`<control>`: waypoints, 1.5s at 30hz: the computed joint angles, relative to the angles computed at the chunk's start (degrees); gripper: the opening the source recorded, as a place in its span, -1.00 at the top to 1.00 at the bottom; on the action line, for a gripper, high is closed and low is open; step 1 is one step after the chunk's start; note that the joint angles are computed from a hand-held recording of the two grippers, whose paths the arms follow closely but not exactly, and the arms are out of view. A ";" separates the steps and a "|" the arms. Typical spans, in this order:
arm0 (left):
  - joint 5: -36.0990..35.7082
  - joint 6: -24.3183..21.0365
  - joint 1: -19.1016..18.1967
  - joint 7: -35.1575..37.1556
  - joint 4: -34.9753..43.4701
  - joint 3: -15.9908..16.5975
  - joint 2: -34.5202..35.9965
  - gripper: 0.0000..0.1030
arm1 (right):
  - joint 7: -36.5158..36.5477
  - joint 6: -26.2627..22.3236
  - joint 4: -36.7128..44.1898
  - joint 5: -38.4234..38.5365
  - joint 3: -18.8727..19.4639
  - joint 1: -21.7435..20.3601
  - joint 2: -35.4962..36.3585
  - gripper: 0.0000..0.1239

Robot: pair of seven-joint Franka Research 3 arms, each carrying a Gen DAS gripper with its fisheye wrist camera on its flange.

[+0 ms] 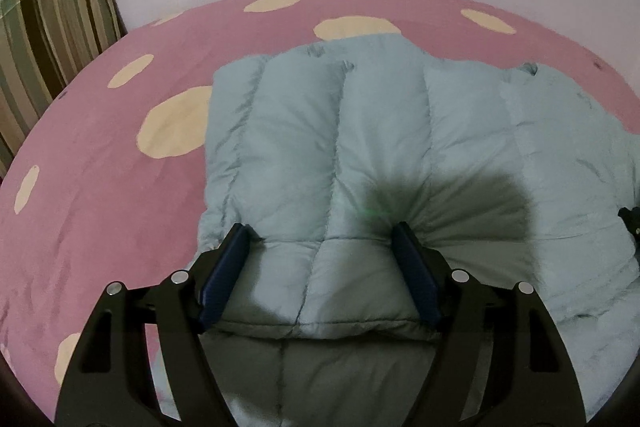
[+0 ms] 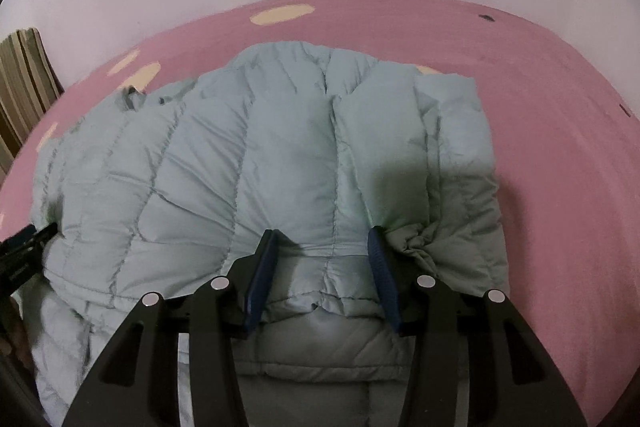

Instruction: Fold large clothes

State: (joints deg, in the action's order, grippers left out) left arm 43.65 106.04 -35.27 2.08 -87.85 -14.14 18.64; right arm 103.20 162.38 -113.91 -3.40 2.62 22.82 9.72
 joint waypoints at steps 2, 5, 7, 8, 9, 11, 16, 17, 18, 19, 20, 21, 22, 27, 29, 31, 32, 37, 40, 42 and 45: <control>-0.62 1.21 -0.05 -1.74 -2.64 -0.64 -3.06 -0.45 | -0.76 0.37 -2.56 2.12 0.52 -0.69 -3.18 0.23; -0.73 1.87 -0.35 -4.28 -6.48 -2.18 -7.14 -0.50 | -3.93 1.15 -6.88 6.97 1.60 -2.15 -8.12 0.17; -0.70 1.30 -0.78 -5.97 -9.17 -3.59 -9.91 -0.56 | -7.62 1.90 -11.56 11.92 2.00 -2.87 -13.00 0.05; -0.81 0.59 -1.23 -7.16 -10.84 -4.52 -11.59 -0.56 | -9.10 1.86 -14.08 14.13 1.91 -3.10 -15.64 0.02; -1.27 -0.36 -1.59 -8.13 -12.12 -5.46 -12.91 -0.56 | -10.76 1.76 -16.20 16.42 1.70 -3.09 -17.82 0.01; -2.71 -0.66 -2.00 -10.57 -15.49 -7.17 -15.92 -0.57 | -13.59 0.59 -21.51 20.34 0.92 -3.14 -23.35 -0.04; -7.94 -2.15 -3.42 -17.78 -22.83 -11.49 -22.62 -0.57 | -15.01 -2.57 -33.05 21.98 0.99 -5.72 -35.57 -0.05; -8.65 -2.27 -3.57 -18.88 -23.52 -12.12 -23.27 -0.57 | -14.89 -3.34 -35.13 21.91 1.08 -6.32 -37.86 -0.05; -9.45 -1.96 -3.80 -20.17 -24.71 -12.71 -24.36 -0.57 | -15.22 -4.10 -36.50 22.19 0.73 -6.46 -39.31 -0.05; -10.59 -0.82 -4.15 -21.82 -26.28 -13.31 -25.72 -0.57 | -15.49 -5.37 -38.19 22.65 0.32 -6.49 -41.33 -0.06; -11.31 0.43 -4.25 -22.85 -27.24 -13.71 -26.49 -0.57 | -15.92 -5.98 -39.12 23.10 -0.03 -6.44 -42.36 -0.06; -11.93 2.24 -4.29 -23.86 -28.45 -13.95 -27.38 -0.58 | -16.39 -7.03 -40.73 23.68 -0.42 -6.24 -44.31 -0.06; -12.46 4.11 -4.33 -25.04 -29.59 -14.24 -28.18 -0.57 | -16.77 -7.65 -41.78 24.14 -0.54 -6.06 -45.56 -0.06; -12.02 9.92 -4.31 -31.24 -32.84 -16.46 -29.93 -0.57 | -17.36 -9.28 -46.68 25.62 0.37 -5.28 -51.10 -0.06; -11.62 9.53 -4.42 -31.16 -32.28 -16.84 -29.30 -0.46 | -17.21 -9.15 -47.92 25.67 0.86 -5.14 -52.51 0.01; -11.45 9.52 -4.61 -30.81 -31.89 -16.86 -28.83 -0.23 | -17.36 -9.73 -48.35 25.69 0.74 -4.79 -53.38 0.19; -11.39 9.99 -4.79 -30.97 -32.16 -16.91 -28.98 -0.12 | -17.92 -10.27 -48.38 26.13 0.04 -4.19 -53.68 0.30; -9.80 11.58 -4.86 -33.16 -32.61 -17.36 -29.15 0.46 | -21.15 -11.47 -48.44 29.46 -2.43 -1.81 -54.11 0.65; -8.87 10.32 -5.09 -33.47 -31.75 -17.68 -28.56 0.73 | -23.33 -12.11 -49.11 32.13 -4.18 -0.94 -55.46 0.81; -8.05 9.09 -5.33 -33.87 -31.10 -17.90 -28.70 0.81 | -24.69 -12.25 -48.86 34.12 -5.05 -0.39 -55.64 0.86; -6.22 6.37 -5.51 -33.56 -29.28 -18.25 -28.97 0.87 | -26.47 -12.36 -47.79 36.93 -5.86 0.21 -55.93 0.88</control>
State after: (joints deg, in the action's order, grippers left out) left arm 37.43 112.41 -40.77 -31.48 -117.13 -32.40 -10.32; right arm 76.73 150.01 -161.70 33.53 -3.25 23.03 -46.20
